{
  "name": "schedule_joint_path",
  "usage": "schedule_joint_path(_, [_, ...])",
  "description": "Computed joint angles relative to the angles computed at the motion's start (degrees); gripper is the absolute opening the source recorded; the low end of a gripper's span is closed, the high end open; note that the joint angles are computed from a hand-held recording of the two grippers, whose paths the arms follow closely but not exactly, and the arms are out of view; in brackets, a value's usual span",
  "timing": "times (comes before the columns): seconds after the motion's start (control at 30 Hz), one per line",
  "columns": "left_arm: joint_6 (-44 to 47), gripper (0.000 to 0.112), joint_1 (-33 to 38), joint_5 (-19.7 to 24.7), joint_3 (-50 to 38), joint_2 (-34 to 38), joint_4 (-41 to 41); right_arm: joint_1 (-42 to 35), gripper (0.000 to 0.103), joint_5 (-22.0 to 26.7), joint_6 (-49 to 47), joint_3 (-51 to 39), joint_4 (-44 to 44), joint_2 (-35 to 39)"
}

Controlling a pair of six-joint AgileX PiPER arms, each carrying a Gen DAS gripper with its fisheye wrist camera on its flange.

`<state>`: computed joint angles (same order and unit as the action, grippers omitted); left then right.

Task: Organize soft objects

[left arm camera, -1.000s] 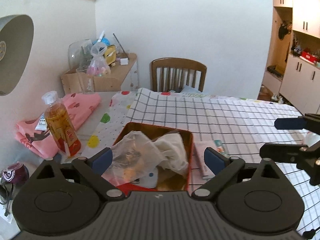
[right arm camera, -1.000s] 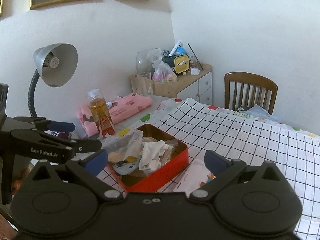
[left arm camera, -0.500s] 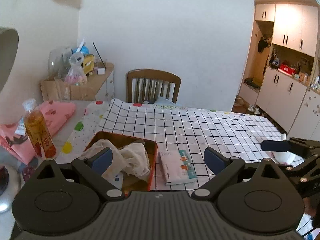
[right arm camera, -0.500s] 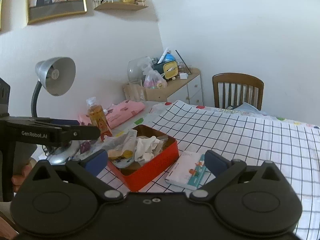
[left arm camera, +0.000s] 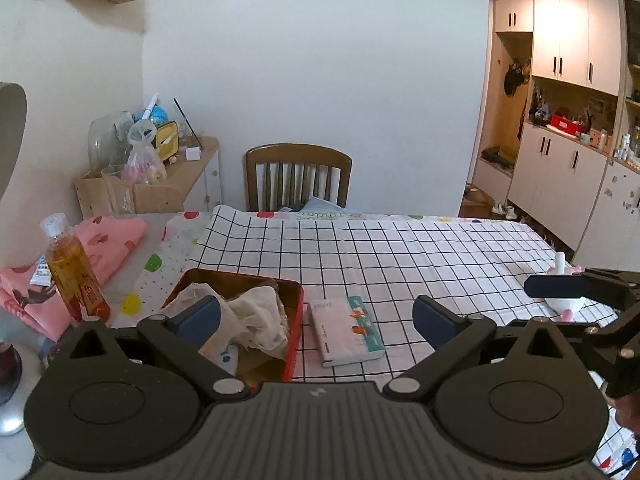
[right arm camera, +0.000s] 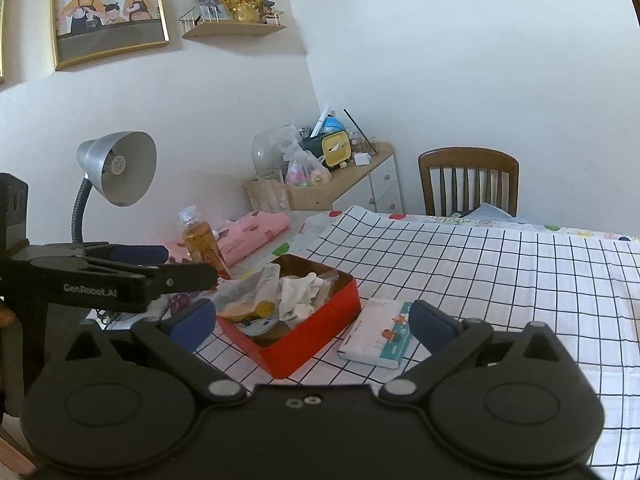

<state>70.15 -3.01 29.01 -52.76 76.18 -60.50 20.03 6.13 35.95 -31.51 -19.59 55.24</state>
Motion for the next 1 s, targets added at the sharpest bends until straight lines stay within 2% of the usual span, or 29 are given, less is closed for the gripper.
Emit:
schedule_joint_path(0.07, [-0.44,0.103,0.01,0.36,0.02,-0.04,0.36,0.91,0.103,0.38,5.84,-0.02,-5.79,-0.22])
schedule_joint_path(0.23, [-0.06,0.103,0.17,1.08,0.43,-0.51,-0.29,1.29,0.103,0.85,7.94,-0.27,-7.63,-0.80])
schedule_joint_path(0.33, [-0.91,0.103,-0.20,0.95,0.53,-0.90,0.59,2.08,0.103,1.55,14.31,-0.29,-13.50,-1.04])
schedule_joint_path(0.43, [-0.45,0.103,1.09,4.04,0.18,-0.53,-0.64,2.69,0.103,2.13,19.73,-0.20,-18.53,-1.15])
schedule_joint_path(0.53, [1.61,0.103,2.51,5.79,0.59,-0.45,-4.01,2.94,0.103,2.48,21.30,-0.07,-19.83,-1.46])
schedule_joint_path(0.67, [0.09,0.103,-0.40,0.32,1.61,-1.79,-1.60,2.62,0.103,2.43,18.23,-0.07,-16.22,-1.77])
schedule_joint_path(0.87, [0.77,0.103,-3.20,-5.35,3.68,-4.20,-1.83,3.77,0.103,3.22,26.95,0.06,-24.47,-2.22])
schedule_joint_path(0.93, [1.17,0.103,-3.17,-5.72,3.96,-4.52,-2.35,4.13,0.103,3.50,30.24,0.23,-27.58,-2.35])
schedule_joint_path(1.0, [1.27,0.103,-2.46,-4.30,3.67,-4.41,-2.84,4.54,0.103,3.96,33.02,0.26,-30.33,-2.42])
